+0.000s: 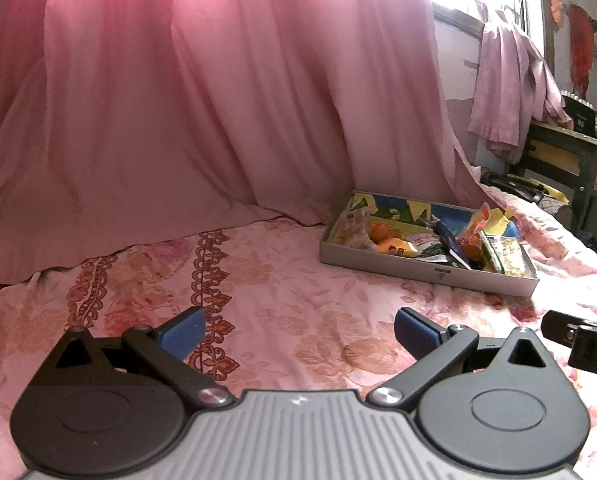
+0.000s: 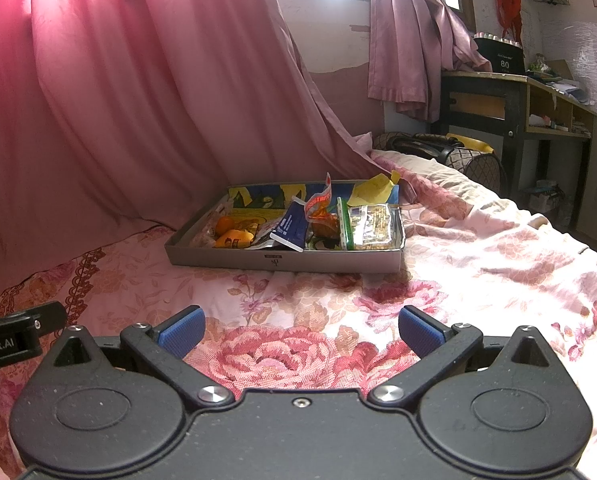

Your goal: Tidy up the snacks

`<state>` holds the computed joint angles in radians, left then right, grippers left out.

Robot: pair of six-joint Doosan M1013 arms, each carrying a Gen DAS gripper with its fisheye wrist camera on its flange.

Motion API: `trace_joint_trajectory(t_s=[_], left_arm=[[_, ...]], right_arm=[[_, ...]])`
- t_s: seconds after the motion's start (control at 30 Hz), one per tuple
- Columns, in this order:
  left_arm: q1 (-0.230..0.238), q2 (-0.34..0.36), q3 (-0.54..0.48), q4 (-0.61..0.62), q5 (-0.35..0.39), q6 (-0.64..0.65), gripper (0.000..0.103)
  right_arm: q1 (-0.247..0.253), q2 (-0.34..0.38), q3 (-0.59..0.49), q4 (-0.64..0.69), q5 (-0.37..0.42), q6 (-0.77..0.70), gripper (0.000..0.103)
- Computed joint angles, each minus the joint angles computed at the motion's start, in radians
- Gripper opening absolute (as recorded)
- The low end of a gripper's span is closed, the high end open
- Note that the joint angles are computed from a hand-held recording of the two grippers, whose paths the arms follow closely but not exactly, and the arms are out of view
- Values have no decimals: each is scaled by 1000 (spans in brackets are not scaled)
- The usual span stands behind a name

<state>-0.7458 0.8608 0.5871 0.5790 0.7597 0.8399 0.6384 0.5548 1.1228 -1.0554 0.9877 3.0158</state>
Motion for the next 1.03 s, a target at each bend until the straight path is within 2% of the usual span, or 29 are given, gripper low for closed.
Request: trace_joint_trajectory(t_s=[0.3, 1.03], left_arm=[[1, 7, -25, -27, 44, 25, 103], [-2, 6, -22, -19, 43, 30, 103]], right_arm=[[0, 0, -1, 1, 0, -1, 102], [-1, 1, -2, 4, 1, -3, 102]])
